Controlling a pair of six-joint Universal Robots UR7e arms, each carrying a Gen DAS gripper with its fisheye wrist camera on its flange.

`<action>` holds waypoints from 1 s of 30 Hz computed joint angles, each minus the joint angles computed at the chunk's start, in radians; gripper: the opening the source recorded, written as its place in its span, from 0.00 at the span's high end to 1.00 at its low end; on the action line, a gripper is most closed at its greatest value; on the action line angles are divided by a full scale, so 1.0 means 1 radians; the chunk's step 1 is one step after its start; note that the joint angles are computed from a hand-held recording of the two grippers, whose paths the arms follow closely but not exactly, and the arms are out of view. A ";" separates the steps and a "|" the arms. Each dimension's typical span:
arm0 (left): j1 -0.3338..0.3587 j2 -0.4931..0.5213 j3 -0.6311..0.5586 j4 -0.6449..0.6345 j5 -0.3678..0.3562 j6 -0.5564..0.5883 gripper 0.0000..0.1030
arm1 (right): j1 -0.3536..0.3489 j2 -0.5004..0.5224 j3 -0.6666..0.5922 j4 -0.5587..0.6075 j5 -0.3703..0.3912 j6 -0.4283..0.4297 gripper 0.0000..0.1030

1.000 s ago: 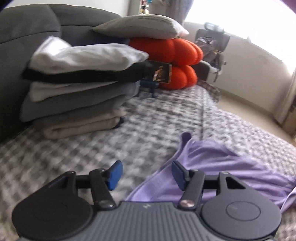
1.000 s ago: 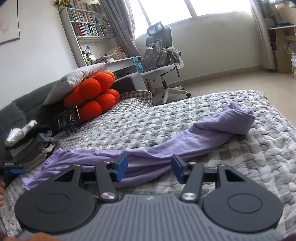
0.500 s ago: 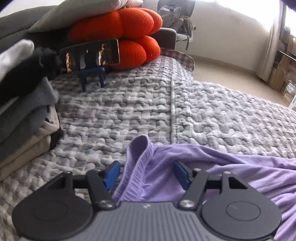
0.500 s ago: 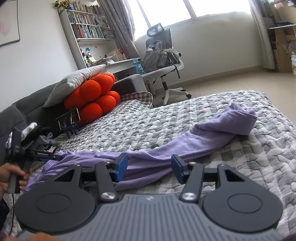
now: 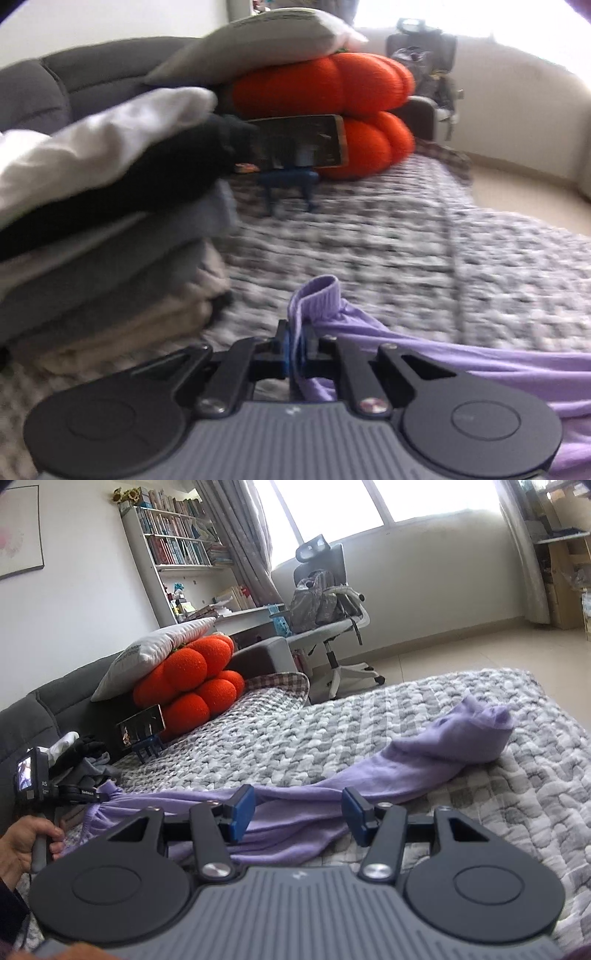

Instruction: Fold clothes

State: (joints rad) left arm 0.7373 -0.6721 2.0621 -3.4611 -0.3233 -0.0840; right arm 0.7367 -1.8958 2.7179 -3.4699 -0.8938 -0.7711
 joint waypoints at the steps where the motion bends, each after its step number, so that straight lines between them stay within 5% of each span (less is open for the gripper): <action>1: 0.008 0.005 -0.009 -0.002 0.019 0.010 0.95 | 0.003 0.009 0.003 -0.024 -0.004 0.004 0.46; 6: 0.039 -0.012 -0.008 0.131 -0.020 -0.108 0.88 | 0.009 0.044 -0.007 -0.065 -0.022 0.043 0.46; 9: 0.033 -0.027 0.014 0.111 -0.027 -0.177 0.67 | 0.007 0.048 -0.008 -0.083 -0.033 0.058 0.46; 11: 0.012 -0.033 0.034 0.087 0.003 -0.181 0.58 | 0.001 0.044 -0.007 -0.094 -0.032 0.065 0.46; 15: -0.033 -0.065 0.074 0.111 0.069 -0.220 0.55 | 0.002 0.056 -0.027 -0.121 -0.073 0.145 0.46; 18: -0.064 -0.135 0.123 0.234 0.073 -0.356 0.53 | 0.018 0.069 -0.040 -0.139 -0.129 0.211 0.46; 24: -0.128 -0.321 0.289 0.470 -0.075 -0.720 0.48 | 0.055 0.122 -0.058 -0.265 -0.254 0.241 0.46; 30: -0.206 -0.406 0.399 0.681 -0.117 -0.960 0.45 | 0.055 0.143 -0.103 -0.295 -0.306 0.298 0.46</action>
State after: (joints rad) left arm 0.5310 -1.0785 2.4610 -2.7802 -0.4404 -1.0443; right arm 0.7920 -1.7530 2.6151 -3.7646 -1.1995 -0.4733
